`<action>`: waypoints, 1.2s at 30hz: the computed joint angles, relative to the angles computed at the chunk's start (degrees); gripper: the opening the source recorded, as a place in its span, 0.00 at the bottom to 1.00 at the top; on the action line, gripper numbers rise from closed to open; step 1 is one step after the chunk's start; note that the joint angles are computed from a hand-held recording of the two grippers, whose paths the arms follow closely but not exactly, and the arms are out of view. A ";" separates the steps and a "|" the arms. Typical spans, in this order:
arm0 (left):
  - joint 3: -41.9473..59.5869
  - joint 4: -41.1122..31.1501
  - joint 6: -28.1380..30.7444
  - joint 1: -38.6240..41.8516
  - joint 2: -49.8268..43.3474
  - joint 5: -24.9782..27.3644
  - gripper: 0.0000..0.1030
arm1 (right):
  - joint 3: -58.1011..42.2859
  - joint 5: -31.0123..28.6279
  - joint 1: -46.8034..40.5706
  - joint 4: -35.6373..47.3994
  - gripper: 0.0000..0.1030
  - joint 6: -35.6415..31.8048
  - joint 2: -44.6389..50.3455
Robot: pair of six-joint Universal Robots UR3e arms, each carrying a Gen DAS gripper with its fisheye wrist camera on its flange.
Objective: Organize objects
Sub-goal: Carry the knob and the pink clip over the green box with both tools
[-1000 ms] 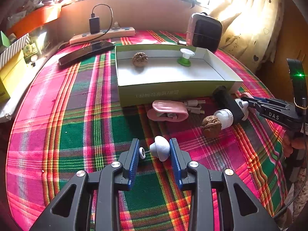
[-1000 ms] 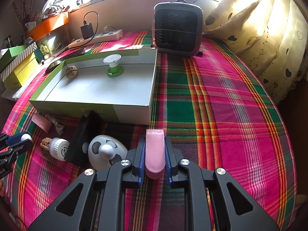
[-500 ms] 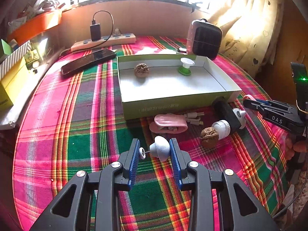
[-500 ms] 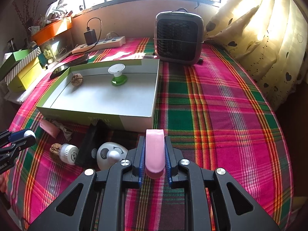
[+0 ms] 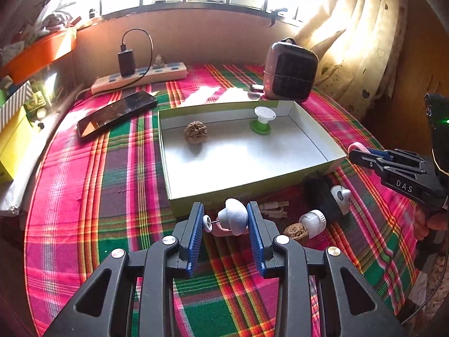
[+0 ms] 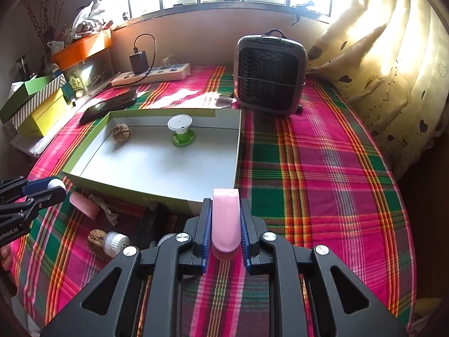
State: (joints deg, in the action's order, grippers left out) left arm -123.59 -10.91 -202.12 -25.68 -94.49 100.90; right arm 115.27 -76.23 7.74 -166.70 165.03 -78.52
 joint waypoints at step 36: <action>33.01 -11.57 6.84 7.35 -22.56 -7.84 0.28 | -36.19 -1.75 6.09 16.13 0.18 4.79 23.39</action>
State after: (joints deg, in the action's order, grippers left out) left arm -90.57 -22.48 -195.28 -18.33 -117.05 93.06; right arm 79.08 -77.98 13.83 -150.56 169.82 -55.13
